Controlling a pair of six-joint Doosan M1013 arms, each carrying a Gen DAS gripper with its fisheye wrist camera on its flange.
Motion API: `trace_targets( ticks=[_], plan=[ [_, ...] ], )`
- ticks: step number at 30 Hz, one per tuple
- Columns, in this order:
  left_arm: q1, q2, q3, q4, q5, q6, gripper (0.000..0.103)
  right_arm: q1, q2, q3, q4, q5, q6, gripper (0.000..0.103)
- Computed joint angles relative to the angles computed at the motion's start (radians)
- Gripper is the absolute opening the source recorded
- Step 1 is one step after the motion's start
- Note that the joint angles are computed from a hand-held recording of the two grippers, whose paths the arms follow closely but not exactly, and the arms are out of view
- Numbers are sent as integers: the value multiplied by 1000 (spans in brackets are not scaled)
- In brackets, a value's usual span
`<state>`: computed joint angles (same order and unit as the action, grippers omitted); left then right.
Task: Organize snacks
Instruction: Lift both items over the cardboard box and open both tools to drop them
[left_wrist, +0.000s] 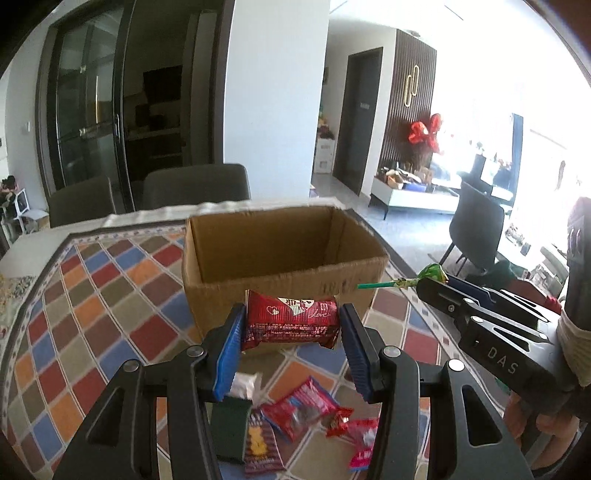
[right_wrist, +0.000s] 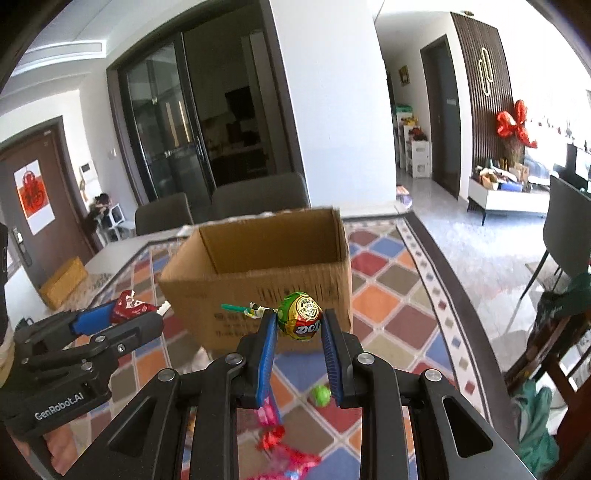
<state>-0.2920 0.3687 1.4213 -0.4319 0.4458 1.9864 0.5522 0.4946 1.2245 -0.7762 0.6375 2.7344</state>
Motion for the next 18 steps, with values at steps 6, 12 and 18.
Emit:
trace_targets(
  ticks=[6, 12, 18],
  plan=[
    [5, 23, -53, 35, -6, -34, 50, -13, 21, -50, 0, -9, -16, 26],
    [11, 62, -126, 87, 18, -86, 50, -23, 51, -115, -2, 5, -50, 26],
    [15, 108, -200, 144, 59, -129, 50, -40, 97, -199, 58, 40, -144, 26]
  ],
)
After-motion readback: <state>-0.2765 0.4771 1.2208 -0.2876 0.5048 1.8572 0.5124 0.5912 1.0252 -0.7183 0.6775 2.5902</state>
